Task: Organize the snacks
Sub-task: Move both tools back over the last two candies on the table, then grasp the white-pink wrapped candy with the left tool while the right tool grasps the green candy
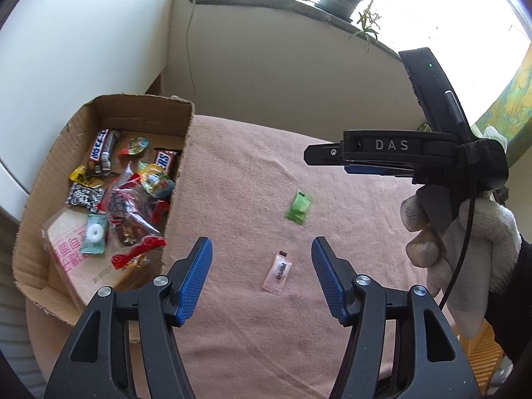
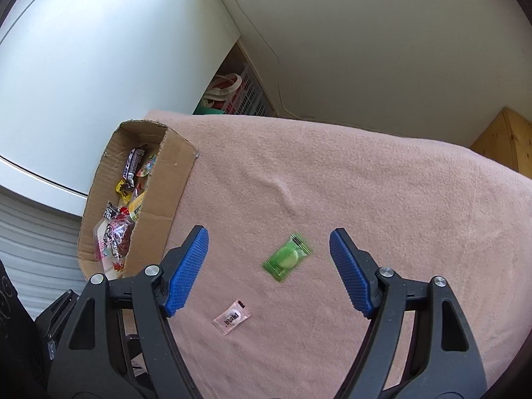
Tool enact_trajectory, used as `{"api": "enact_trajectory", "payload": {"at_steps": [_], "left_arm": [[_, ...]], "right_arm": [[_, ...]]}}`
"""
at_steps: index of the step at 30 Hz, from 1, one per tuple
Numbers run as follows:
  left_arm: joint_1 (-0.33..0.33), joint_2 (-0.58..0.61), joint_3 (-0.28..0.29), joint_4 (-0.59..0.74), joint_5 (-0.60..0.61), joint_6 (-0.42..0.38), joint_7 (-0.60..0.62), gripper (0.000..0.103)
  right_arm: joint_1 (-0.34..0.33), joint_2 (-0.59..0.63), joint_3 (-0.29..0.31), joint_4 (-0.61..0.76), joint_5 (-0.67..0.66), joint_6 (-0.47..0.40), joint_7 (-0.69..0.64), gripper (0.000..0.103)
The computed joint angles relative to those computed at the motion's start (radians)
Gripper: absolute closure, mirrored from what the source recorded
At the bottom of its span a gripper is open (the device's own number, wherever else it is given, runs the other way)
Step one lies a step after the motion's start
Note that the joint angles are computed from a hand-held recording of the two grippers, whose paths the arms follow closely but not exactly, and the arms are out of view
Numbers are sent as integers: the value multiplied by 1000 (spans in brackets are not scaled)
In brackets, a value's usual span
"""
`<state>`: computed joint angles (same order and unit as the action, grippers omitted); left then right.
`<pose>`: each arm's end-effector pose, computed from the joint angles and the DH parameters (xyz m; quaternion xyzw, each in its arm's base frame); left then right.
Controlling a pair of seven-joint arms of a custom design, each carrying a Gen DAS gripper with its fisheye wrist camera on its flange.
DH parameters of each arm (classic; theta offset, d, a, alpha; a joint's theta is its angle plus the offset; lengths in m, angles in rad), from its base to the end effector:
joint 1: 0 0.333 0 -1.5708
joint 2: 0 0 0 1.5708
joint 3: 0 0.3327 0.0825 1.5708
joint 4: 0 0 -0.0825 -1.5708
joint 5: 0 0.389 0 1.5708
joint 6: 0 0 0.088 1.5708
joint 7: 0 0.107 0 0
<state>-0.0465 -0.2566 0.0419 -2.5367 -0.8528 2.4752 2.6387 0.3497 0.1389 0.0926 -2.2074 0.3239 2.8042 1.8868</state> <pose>0.4507 0.0003 0.3962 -0.5124 0.8033 -0.3034 0.0110 0.5382 0.2369 0.3790 -0.6295 0.7384 -0.0032 0.2418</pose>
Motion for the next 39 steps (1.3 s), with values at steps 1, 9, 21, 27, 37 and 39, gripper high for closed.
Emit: {"api": "enact_trajectory", "payload": {"at_steps": [1, 9, 21, 27, 37, 39], "left_arm": [[-2, 2, -2, -2, 6, -14, -1, 48], [-12, 57, -34, -3, 39, -68, -22, 64], [-6, 143, -98, 10, 96, -20, -64, 69], [-25, 170, -125, 4, 102, 54, -68, 72], [-64, 159, -132, -34, 58, 145, -29, 84], [-64, 160, -129, -35, 47, 150, -18, 85]], "right_arm": [[-8, 4, 6, -2, 32, -2, -16, 25], [-27, 59, 23, 19, 166, -41, -43, 31], [19, 149, -24, 106, 40, -130, 120, 49], [49, 165, -49, 146, -107, -185, 210, 56], [78, 181, -67, 199, -320, -280, 253, 72], [65, 173, -60, 188, -306, -273, 233, 74]]}}
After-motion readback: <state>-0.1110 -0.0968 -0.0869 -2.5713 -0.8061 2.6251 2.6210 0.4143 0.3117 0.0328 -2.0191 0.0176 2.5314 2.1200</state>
